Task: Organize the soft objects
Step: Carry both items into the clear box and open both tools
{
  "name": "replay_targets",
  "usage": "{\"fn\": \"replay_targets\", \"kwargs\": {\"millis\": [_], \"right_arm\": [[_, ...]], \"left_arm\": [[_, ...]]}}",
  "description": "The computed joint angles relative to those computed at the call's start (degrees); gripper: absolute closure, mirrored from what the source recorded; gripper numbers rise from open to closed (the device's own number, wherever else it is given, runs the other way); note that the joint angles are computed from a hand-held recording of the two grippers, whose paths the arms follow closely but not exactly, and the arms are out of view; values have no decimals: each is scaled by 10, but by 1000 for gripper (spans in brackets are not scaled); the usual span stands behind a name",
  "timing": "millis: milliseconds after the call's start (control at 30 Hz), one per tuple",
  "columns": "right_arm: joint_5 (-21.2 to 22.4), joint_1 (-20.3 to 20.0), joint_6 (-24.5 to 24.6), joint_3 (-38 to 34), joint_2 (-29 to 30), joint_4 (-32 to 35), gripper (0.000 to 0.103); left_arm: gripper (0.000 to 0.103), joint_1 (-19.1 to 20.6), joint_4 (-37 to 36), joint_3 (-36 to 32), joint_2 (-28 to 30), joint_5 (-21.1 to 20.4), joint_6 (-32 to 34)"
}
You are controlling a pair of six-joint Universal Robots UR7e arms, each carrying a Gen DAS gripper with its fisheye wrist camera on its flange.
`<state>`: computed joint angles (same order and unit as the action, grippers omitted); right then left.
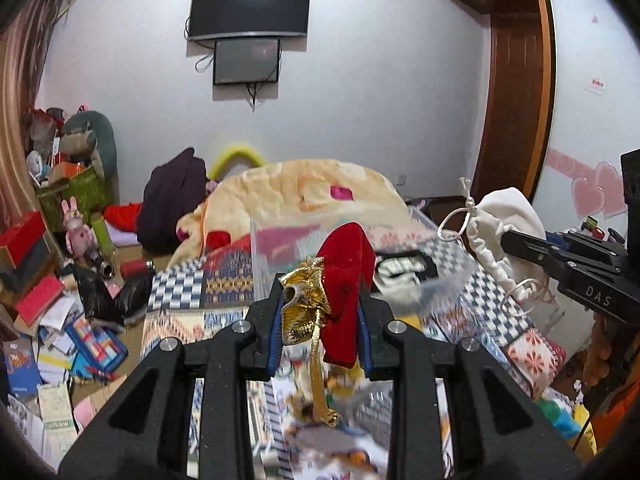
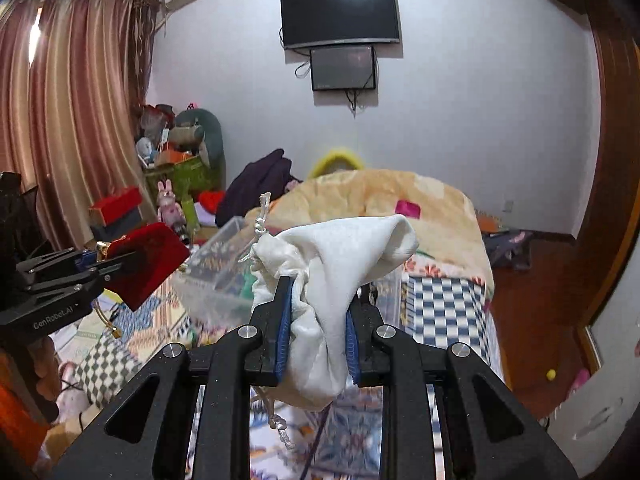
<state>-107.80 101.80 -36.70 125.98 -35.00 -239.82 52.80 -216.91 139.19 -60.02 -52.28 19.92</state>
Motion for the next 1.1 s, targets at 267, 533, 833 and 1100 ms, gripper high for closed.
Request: {"fn": "replay_targets", "kwargs": {"millis": [267, 533, 833, 1100], "right_arm": [[5, 1, 4, -50, 8, 34, 82], [3, -6, 15, -92, 19, 90, 82], [-42, -7, 20, -152, 47, 178, 82], [-72, -11, 21, -165, 57, 218, 79]], "left_arm": [[73, 22, 23, -68, 31, -11, 24], [73, 44, 57, -124, 69, -12, 24], [73, 72, 119, -181, 109, 0, 2], [73, 84, 163, -204, 124, 4, -14]]}}
